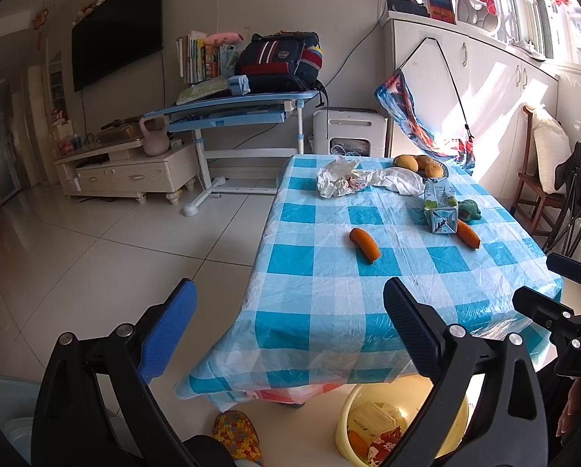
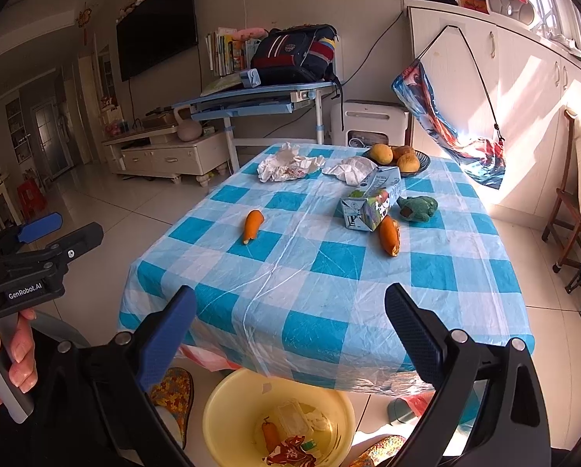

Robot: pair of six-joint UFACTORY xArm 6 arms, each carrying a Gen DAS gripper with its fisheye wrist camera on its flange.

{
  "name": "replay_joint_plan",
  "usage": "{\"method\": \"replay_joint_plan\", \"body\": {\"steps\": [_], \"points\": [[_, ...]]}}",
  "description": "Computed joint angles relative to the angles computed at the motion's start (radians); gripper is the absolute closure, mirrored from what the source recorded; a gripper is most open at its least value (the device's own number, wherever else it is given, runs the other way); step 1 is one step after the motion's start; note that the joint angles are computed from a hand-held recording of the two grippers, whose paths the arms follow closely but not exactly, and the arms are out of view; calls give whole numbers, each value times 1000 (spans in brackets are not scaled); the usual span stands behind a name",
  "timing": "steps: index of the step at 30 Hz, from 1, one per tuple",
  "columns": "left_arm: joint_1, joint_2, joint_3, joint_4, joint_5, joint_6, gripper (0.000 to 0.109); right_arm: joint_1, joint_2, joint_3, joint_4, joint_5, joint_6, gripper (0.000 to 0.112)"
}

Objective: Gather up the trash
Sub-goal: 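Grasp the milk carton with the right gripper while the left grasps an orange carrot piece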

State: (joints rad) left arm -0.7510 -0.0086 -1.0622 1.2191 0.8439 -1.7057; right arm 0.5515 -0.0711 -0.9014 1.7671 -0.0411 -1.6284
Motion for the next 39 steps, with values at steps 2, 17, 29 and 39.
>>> {"method": "replay_joint_plan", "body": {"steps": [2,17,29,39], "points": [[35,-6,12,-12,-82,5,15,-4,-3,4,-61,9,63,19],[186,344,-330,-335,-361,340,16,-231,181,-160,-855,244,822,21],[214,677,-737,-633,-232,650,30,-310,414,-445,-922,430,932,29],[231,798,-895,-776,-197,790,51,-360,647,-770,-891,663,1114,35]]}}
